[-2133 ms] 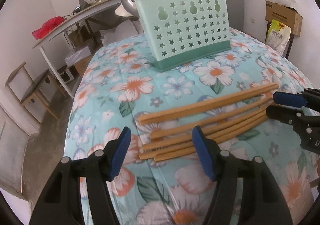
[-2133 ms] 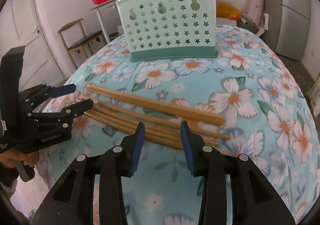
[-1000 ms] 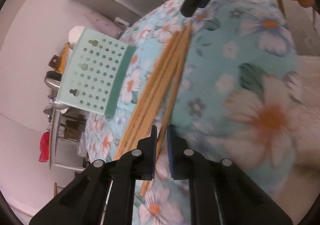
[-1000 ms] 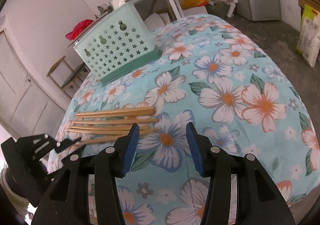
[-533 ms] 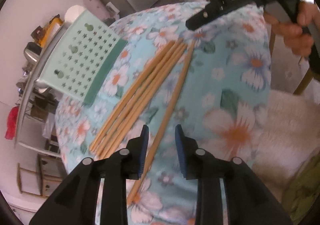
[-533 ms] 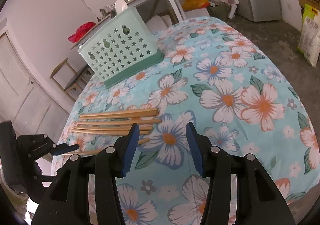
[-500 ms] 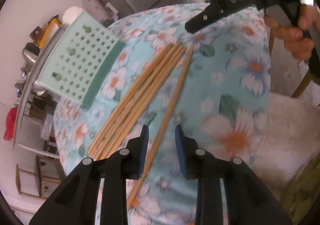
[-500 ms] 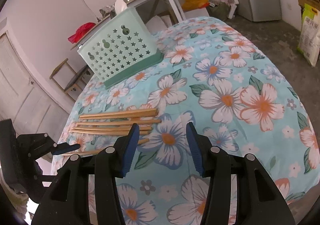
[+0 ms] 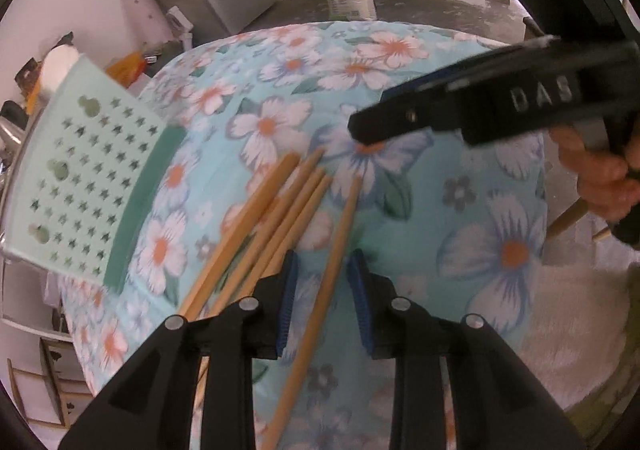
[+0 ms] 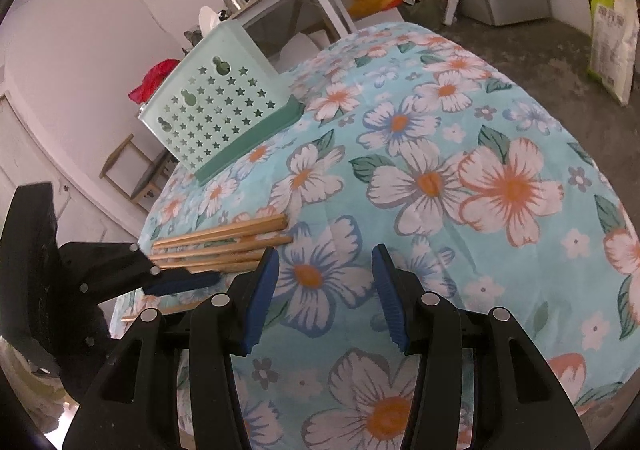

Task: Organize utensils
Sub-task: 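Close the left tool on one wooden chopstick from the bundle, then lift the chopstick upright with the left tool while the right tool grasps another chopstick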

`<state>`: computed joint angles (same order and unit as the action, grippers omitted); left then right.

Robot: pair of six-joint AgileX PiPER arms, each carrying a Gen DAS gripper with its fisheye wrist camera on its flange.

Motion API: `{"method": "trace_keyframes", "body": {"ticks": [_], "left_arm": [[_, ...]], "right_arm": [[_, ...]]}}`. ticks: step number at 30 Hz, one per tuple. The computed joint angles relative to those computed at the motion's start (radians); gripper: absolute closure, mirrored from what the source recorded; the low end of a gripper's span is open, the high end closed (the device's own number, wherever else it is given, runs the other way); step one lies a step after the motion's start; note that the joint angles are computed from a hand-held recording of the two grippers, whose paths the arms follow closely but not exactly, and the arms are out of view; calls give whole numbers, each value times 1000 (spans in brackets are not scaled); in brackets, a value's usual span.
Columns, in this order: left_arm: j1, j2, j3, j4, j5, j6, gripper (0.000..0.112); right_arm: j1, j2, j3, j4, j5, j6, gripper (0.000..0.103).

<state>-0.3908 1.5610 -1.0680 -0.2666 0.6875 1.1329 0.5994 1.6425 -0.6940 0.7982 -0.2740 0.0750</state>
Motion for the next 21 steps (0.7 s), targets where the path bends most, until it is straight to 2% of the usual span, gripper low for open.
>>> {"method": "trace_keyframes", "body": {"ticks": [4, 8, 12, 21], "left_arm": [[-13, 29, -34, -4, 19, -31, 87], [-8, 27, -50, -14, 33, -46, 102], [0, -3, -41, -28, 31, -31, 106], [115, -76, -64, -166, 123, 44, 107]], "right_arm": [[-9, -1, 14, -104, -11, 109, 56], [-16, -11, 26, -157, -14, 171, 56], [-18, -31, 43, -157, -20, 188, 56], [-10, -80, 54, -134, -16, 199, 56]]}}
